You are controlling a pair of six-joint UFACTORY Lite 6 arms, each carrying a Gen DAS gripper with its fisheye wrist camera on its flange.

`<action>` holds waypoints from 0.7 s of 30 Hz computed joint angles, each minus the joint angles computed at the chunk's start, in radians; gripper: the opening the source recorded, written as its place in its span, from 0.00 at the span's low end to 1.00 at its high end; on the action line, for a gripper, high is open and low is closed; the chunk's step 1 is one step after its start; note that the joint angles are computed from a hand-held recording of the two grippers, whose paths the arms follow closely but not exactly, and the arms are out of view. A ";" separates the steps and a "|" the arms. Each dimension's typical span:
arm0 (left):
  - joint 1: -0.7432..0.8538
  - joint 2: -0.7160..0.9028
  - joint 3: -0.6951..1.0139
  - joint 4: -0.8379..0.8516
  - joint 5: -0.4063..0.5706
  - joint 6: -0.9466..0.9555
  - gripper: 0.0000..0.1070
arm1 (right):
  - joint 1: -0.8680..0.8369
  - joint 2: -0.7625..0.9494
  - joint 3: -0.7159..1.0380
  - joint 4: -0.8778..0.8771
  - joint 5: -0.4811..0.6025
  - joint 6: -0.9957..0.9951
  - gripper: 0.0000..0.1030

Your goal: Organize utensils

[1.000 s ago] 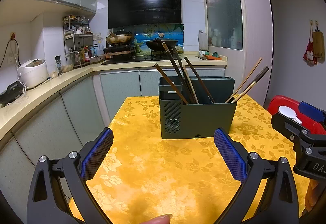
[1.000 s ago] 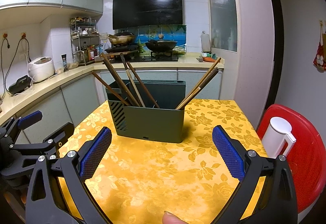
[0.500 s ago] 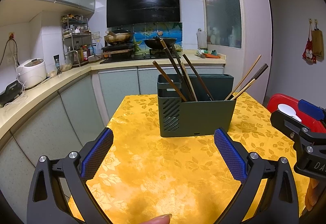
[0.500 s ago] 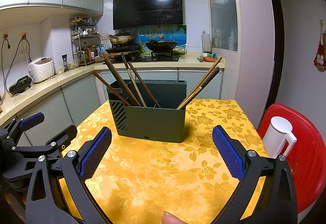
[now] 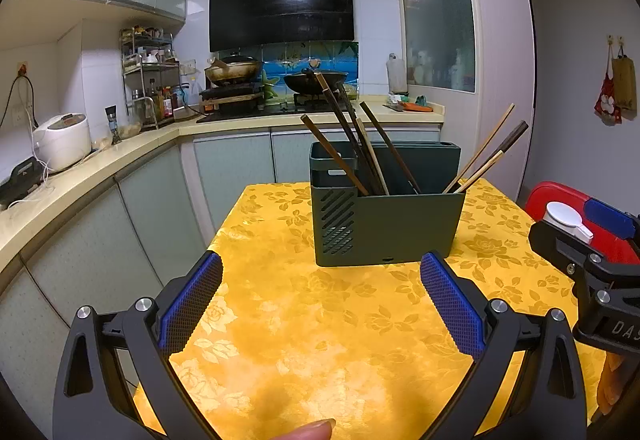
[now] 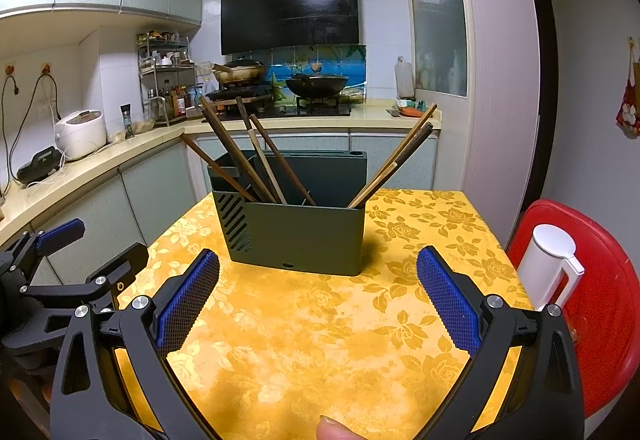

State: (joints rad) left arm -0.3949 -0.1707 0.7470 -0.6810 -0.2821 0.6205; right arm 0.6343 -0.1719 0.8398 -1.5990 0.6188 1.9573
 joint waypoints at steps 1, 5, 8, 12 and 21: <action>0.000 -0.001 -0.001 0.008 0.002 -0.010 0.90 | 0.002 0.002 0.001 0.000 0.002 0.002 0.93; 0.010 -0.005 -0.009 0.079 0.010 -0.078 0.90 | -0.001 0.006 -0.001 -0.007 0.000 0.010 0.93; 0.008 -0.001 -0.007 0.090 0.008 -0.083 0.90 | -0.003 0.010 -0.001 -0.010 -0.003 0.013 0.93; 0.006 0.001 -0.007 0.104 0.006 -0.094 0.90 | -0.012 0.014 -0.018 -0.029 -0.011 0.037 0.93; 0.012 0.008 -0.013 0.178 -0.023 -0.178 0.89 | -0.026 0.017 -0.026 -0.036 -0.014 0.049 0.93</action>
